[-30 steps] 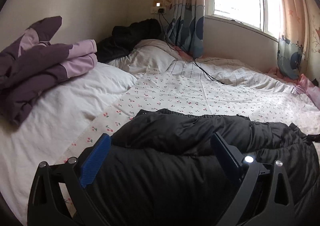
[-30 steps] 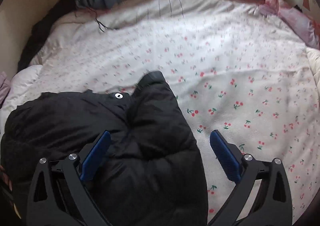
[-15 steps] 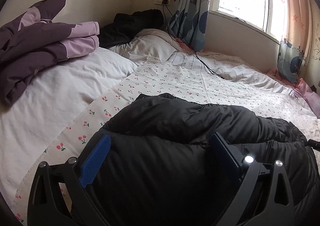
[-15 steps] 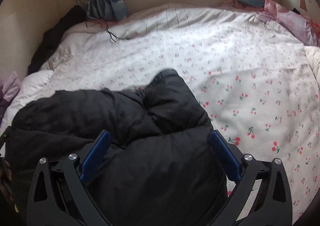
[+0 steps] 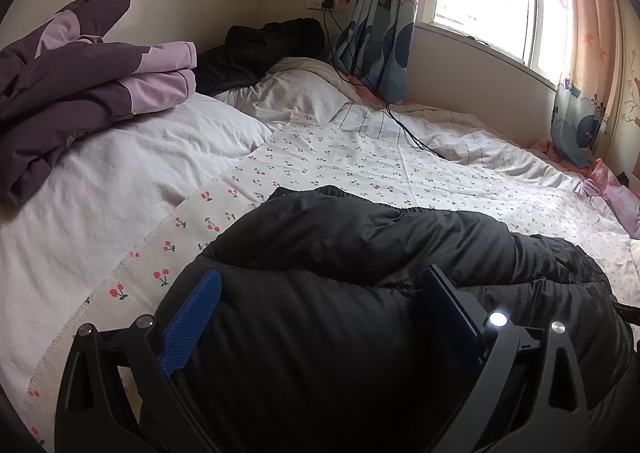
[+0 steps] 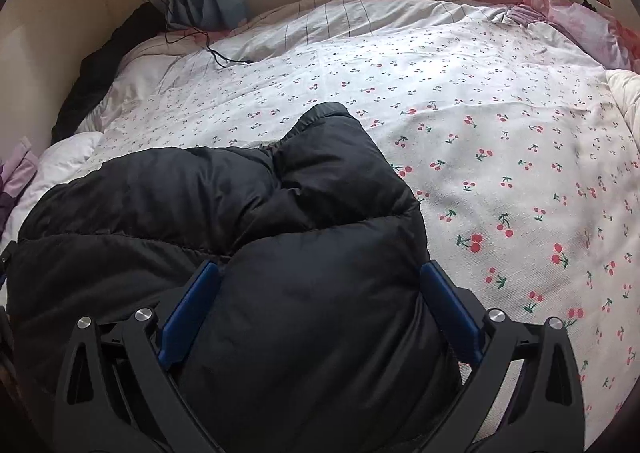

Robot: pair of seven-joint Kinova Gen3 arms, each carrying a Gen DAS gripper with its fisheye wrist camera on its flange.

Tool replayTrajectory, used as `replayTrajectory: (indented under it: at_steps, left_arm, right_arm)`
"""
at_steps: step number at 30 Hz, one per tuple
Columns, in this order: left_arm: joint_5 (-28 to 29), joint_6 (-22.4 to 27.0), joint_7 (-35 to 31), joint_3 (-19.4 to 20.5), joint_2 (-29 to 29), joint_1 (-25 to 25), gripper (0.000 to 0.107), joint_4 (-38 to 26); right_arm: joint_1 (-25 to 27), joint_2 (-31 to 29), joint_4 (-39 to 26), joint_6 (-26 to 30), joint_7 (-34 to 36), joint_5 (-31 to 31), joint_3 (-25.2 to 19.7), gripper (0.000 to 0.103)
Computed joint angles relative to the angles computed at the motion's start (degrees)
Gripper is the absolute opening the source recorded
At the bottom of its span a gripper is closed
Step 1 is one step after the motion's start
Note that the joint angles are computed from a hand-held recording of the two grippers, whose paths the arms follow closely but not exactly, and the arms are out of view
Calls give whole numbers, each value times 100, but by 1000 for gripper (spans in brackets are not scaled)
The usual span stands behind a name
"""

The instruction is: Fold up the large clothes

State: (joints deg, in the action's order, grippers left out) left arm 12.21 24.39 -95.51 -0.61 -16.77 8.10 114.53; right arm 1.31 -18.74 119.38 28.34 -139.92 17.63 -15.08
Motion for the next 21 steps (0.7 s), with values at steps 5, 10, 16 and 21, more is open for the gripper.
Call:
replayTrajectory:
  at_steps: [5,10,16,21]
  left_arm:
    - [-10,-1,18,-45,15,53,96,-8]
    - [304,224,-234,-60,153,-72,96,-116]
    - [1698,1407,-1401,-1524,233,547,96,-475]
    - [2296,2572,-1673,-2824,93,505,96,-677]
  right_arm:
    - [205,-443,111,225,-131,173,-354,96]
    - [79,-601,178,434,1,-77,-264,96]
    - [-259,-1356,-100,826,665,-207,-850,96]
    - [-1010,-1043,-773,1651,1352,48,-1860,96]
